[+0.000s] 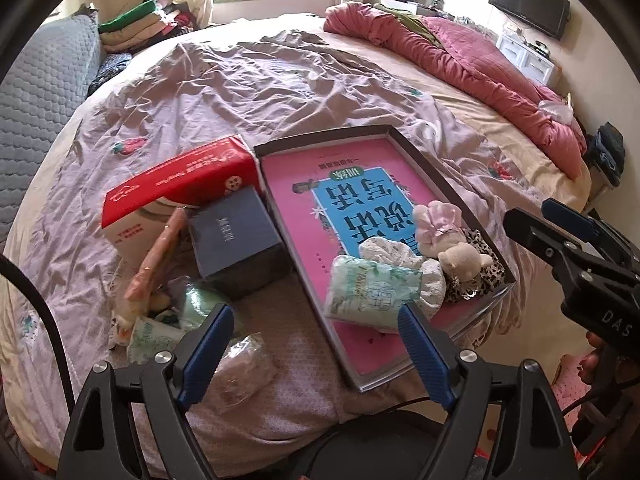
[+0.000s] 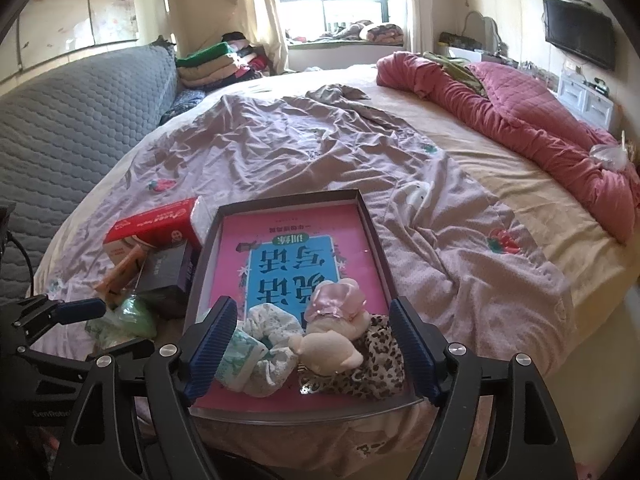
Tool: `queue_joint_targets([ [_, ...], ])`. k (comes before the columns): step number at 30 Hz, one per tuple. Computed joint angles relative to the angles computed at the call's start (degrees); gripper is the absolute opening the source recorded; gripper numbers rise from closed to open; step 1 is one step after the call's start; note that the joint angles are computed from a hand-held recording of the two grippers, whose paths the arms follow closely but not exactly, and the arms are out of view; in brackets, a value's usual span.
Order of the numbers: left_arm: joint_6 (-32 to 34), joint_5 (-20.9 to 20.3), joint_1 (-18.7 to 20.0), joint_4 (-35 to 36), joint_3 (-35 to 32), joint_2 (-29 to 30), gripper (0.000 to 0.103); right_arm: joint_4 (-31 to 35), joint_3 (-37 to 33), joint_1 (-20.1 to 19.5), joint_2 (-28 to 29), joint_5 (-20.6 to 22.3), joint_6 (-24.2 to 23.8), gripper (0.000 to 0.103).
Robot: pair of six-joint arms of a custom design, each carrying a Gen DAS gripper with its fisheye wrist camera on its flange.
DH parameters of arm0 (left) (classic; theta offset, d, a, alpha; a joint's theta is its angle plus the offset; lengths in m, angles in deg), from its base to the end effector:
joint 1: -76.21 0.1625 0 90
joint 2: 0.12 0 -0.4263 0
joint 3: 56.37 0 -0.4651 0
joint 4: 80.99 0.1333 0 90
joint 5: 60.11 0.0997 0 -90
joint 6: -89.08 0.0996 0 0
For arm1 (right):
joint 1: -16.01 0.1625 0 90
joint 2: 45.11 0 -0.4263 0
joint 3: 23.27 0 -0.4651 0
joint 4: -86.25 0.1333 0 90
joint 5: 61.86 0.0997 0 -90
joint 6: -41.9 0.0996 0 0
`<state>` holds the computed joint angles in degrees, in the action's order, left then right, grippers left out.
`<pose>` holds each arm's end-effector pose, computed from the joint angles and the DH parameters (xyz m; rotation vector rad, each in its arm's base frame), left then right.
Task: Organize soft objects
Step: 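Withdraw both open tools from the tray back toward the pile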
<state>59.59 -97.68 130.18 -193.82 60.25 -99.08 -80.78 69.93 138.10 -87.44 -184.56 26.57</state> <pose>-0.1116 -0.5143 0.3910 0.0809 2.3215 -0.7069 0.4579 -0.5806 0.0575 0.8691 -2.4127 0.6975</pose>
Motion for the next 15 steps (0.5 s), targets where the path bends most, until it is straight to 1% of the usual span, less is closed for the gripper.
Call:
queue_joint_targets([
  [5, -1.2, 1.7, -0.7, 1.4, 0.4, -1.5, 0.085, -1.0, 0.4, 0.6, -0.3, -0.1, -0.4, 0.08],
  [15, -4.4, 3.8, -1.5, 6.0, 0.9, -4.8, 0.085, -2.9, 0.3, 2.2, -0.2, 0.8, -1.2, 0.08],
])
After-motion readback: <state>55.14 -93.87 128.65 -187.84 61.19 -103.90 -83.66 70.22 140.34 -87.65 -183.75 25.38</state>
